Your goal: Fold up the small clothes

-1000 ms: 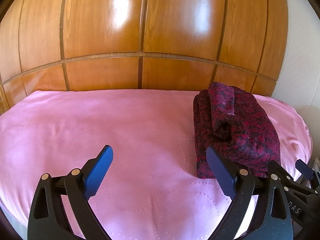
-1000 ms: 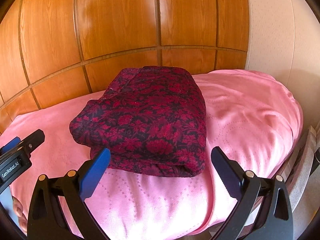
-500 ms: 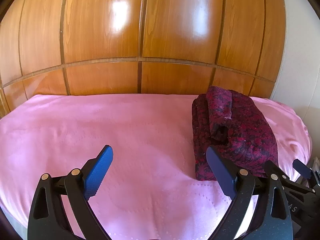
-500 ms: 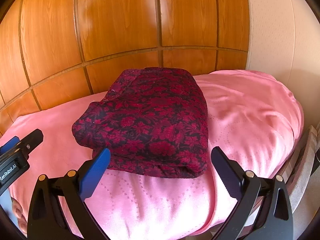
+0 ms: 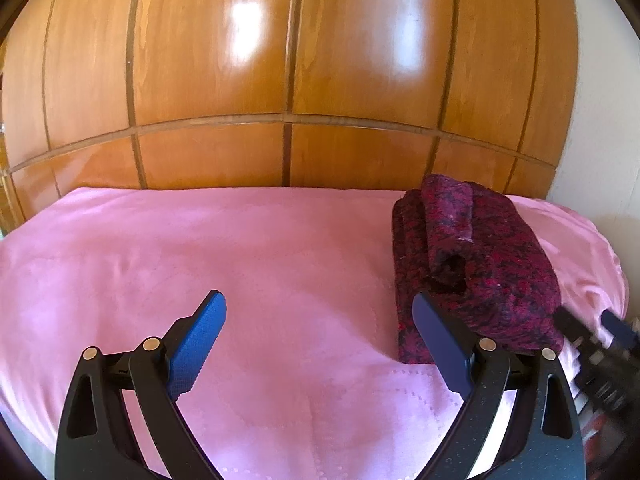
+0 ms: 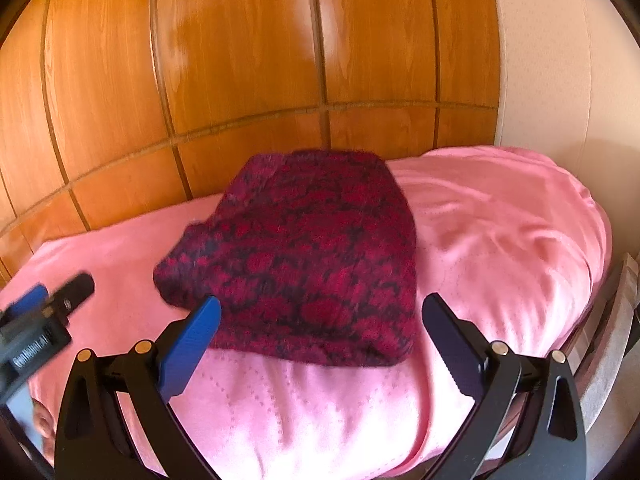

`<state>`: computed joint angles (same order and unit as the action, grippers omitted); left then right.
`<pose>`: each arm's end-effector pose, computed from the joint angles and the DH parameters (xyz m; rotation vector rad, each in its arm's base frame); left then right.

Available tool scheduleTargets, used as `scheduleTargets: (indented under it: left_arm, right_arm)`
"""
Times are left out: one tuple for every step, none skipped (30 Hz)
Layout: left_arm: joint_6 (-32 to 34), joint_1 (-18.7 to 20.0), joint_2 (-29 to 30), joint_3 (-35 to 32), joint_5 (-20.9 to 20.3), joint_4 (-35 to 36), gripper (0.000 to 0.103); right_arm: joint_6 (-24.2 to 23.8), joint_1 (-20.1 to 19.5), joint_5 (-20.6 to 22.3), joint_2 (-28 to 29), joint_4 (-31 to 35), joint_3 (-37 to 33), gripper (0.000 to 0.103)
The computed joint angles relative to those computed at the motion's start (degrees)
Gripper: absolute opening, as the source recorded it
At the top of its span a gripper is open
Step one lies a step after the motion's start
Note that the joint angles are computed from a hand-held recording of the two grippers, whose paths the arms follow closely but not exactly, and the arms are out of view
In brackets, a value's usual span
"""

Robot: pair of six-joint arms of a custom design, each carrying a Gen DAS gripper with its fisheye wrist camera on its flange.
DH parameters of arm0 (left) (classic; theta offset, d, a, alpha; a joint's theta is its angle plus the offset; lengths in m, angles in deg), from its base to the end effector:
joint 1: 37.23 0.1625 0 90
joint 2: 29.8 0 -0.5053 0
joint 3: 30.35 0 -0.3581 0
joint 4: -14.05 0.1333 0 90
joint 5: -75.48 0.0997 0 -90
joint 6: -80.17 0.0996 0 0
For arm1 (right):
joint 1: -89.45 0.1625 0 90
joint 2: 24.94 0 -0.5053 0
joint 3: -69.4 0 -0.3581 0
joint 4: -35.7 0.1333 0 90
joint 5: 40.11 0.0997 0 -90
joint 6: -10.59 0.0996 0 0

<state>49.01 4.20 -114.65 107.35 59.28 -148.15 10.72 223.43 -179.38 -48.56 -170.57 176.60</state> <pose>-0.1221 -0.4131 0.3872 0.0502 2.0402 -1.2391 0.4735 -0.4074 0.0083 0.5831 -2.2932 1.0412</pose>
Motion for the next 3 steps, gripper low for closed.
scheduleTargets:
  left_arm:
    - [-0.4, 0.3, -0.1, -0.1, -0.1, 0.3, 0.093]
    - [-0.7, 0.5, -0.1, -0.2, -0.1, 0.6, 0.093]
    - [-1.2, 0.7, -0.3, -0.3, -0.2, 1.2, 0.093]
  right_arm:
    - [-0.5, -0.2, 0.3, -0.4, -0.6, -0.1, 0.100]
    - [-0.6, -0.6, 0.4, -1.0, -1.2, -0.1, 0.100]
    - [-0.6, -0.9, 0.3, -1.4, -1.5, -0.3, 0.101]
